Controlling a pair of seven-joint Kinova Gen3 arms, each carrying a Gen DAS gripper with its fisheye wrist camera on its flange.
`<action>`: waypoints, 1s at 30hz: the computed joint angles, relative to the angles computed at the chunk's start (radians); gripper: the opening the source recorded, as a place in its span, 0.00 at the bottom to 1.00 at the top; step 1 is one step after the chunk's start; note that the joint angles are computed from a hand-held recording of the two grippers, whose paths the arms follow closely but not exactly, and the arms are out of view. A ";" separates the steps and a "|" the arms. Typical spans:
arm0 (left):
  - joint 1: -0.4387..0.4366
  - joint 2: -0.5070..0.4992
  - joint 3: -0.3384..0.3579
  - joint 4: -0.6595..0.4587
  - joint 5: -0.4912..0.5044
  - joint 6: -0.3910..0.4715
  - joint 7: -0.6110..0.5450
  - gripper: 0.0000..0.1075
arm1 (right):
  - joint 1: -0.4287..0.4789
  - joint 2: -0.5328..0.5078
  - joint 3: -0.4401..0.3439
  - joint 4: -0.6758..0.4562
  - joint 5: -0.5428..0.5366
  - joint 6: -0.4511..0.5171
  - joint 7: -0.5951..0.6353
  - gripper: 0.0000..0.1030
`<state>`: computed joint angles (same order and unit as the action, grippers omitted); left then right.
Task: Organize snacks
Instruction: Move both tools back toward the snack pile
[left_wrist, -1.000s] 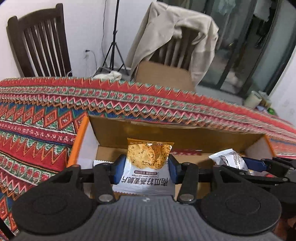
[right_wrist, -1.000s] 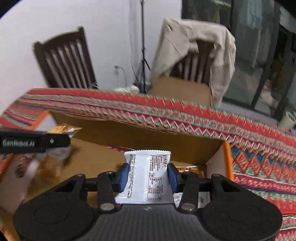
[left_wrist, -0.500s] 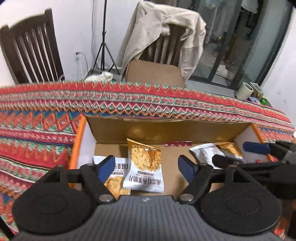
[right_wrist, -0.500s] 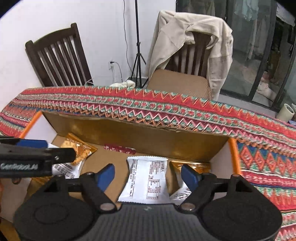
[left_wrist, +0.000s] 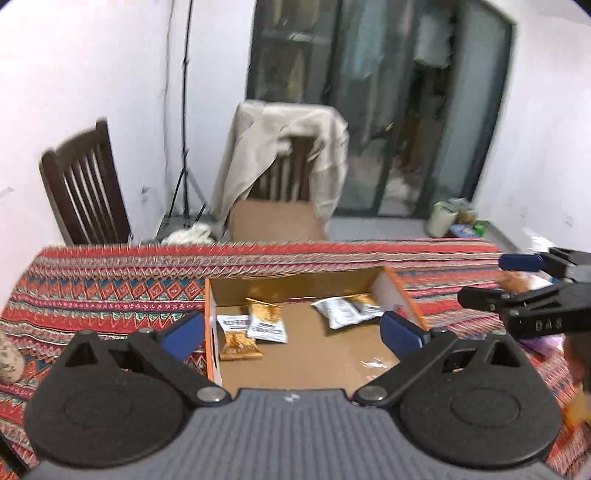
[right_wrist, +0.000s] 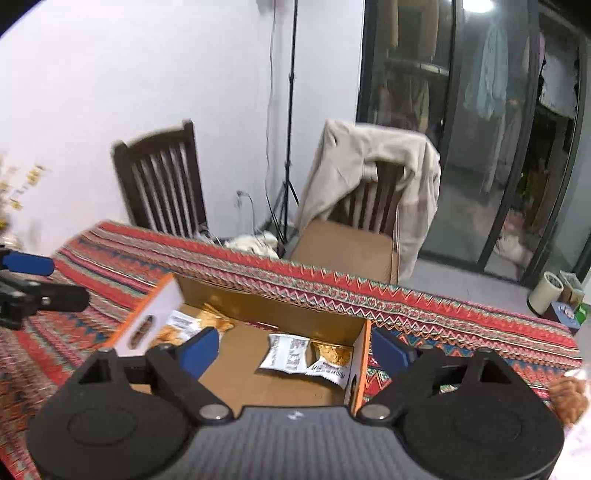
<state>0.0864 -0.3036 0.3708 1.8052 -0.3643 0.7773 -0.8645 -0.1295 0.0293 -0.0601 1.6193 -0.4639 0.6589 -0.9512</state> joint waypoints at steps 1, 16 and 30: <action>0.027 -0.046 0.007 0.021 -0.012 0.012 0.021 0.96 | 0.001 -0.041 0.022 0.029 -0.038 0.012 0.041 0.95; -0.106 -0.692 0.474 0.266 0.218 0.220 0.201 0.96 | -0.159 -0.691 0.519 0.569 -0.300 0.189 0.581 1.00; -0.280 -0.910 0.564 0.338 0.551 0.339 0.036 0.96 | -0.089 -0.961 0.609 0.928 -0.060 0.037 0.464 1.00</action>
